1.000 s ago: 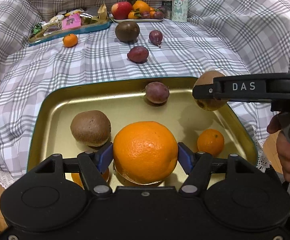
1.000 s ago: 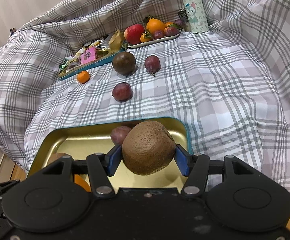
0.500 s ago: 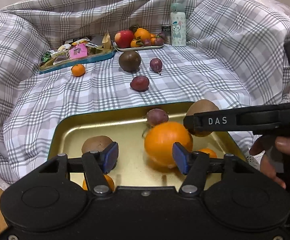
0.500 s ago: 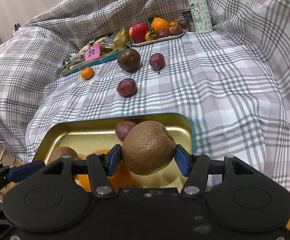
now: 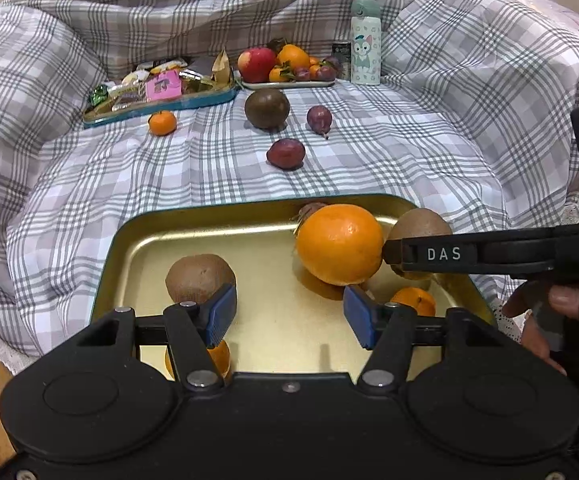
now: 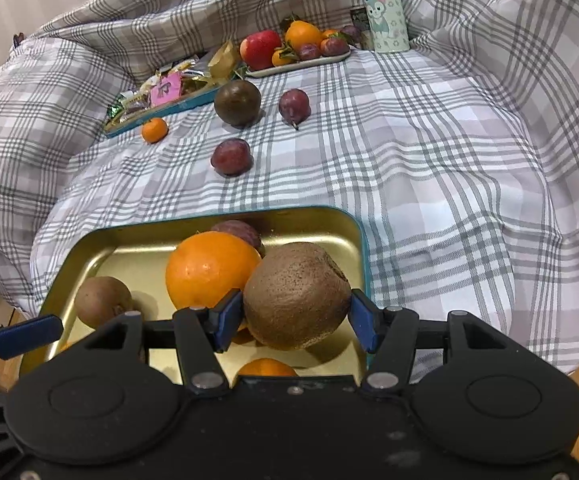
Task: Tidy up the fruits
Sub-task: 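Lower the orange into the tray and open the left tool while the right tool releases the kiwi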
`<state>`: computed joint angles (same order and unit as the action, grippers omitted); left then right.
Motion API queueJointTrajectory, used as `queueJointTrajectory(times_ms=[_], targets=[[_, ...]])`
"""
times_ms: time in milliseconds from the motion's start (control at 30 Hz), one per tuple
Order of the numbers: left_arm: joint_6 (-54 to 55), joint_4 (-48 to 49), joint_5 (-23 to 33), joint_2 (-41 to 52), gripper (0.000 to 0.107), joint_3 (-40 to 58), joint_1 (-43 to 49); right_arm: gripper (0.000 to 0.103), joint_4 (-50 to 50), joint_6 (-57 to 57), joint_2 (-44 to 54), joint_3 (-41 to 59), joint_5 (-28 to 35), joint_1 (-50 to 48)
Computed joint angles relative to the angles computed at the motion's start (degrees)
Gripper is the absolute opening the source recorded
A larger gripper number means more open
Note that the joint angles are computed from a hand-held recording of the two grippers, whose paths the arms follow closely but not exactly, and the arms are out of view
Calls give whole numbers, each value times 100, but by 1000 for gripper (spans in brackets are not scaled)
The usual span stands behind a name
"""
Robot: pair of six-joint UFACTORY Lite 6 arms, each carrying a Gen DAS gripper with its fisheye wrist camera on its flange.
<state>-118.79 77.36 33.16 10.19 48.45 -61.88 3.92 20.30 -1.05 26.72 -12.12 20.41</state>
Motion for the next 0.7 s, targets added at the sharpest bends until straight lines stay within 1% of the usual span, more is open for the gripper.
queueJointTrajectory(times_ms=[267, 433, 533, 700], targets=[[13, -100, -43, -57, 63, -63, 36, 61, 329, -430, -36, 36, 256, 84], [52, -160, -119, -70, 63, -78, 81, 61, 751, -889, -145, 23, 391, 125], [24, -169, -158, -98, 63, -105, 103, 61, 1435, -1667, -176, 41, 457, 199], [-28, -156, -187, -140, 63, -143, 126, 61, 2797, -3093, -201, 10, 366, 365]])
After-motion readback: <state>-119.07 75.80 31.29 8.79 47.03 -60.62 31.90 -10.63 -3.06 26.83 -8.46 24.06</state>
